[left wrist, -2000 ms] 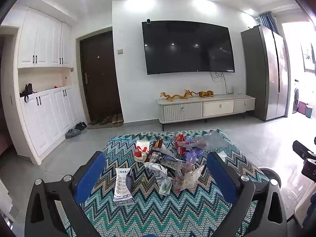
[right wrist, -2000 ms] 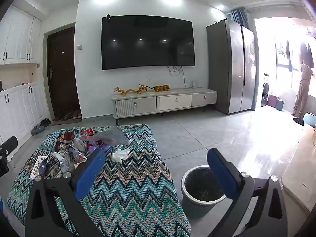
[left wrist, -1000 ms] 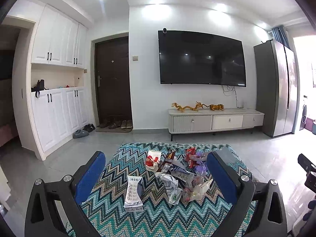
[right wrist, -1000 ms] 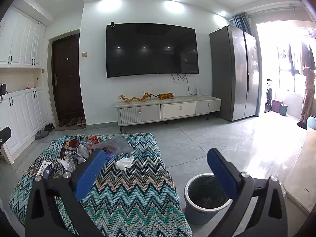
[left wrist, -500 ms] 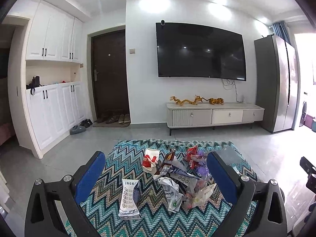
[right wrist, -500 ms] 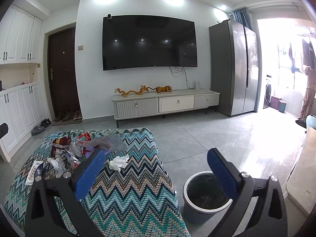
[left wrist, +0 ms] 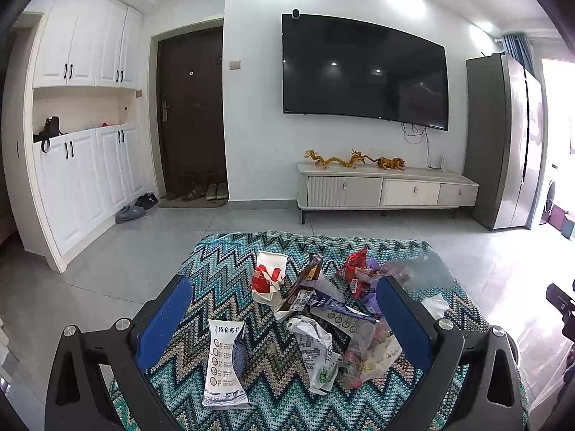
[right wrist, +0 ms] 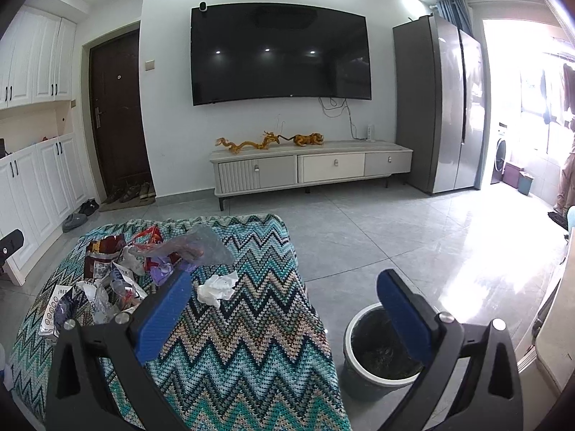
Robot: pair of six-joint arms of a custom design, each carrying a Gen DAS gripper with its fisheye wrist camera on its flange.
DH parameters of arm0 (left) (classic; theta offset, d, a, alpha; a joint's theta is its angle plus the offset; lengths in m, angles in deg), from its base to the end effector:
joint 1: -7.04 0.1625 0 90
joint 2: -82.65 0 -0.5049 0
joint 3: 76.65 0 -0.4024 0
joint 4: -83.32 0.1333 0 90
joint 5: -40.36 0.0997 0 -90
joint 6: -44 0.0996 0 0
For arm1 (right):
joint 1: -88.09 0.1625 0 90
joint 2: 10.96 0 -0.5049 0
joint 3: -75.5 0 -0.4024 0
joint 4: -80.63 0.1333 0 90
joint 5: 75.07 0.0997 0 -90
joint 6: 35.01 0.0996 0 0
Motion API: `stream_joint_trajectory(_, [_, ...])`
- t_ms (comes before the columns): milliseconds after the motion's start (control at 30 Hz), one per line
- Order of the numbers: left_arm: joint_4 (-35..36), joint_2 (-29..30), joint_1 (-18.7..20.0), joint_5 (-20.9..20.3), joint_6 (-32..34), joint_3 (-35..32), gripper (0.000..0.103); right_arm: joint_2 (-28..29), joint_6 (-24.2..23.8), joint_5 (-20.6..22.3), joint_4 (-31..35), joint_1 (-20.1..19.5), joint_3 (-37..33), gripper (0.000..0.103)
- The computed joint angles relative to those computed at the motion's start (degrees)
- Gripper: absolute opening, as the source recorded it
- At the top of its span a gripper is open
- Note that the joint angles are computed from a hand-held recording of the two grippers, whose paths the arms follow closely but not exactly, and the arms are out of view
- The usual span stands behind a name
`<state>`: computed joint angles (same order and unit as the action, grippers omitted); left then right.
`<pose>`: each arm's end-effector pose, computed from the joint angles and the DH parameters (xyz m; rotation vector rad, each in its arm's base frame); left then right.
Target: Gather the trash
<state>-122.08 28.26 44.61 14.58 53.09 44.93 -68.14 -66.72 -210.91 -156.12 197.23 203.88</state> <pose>-0.2990 -0.5113 0.2475 0.5482 2.0349 -1.3138 0.2209 -0.4477 0.2851 0.2494 -1.9518 1.3538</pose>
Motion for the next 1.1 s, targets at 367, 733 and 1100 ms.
stream_joint_trajectory(367, [6.1,-4.6,7.1,2.0,-3.3,1.3,0.103,1.2,4.6,6.9,15.3,-4.7,-4.6,0.103])
stream_joint_trajectory(733, [32.2,-9.6,14.2,-10.4,-20.4,0.9,0.086,6.1,9.2,16.6,33.2,-10.0,-13.2,0.086])
stream_joint_trajectory(1100, [46.8,-3.0,16.8,-12.6,-25.0,-6.3,0.044,9.7,12.7,16.8,41.4,-12.4,-18.2,0.072])
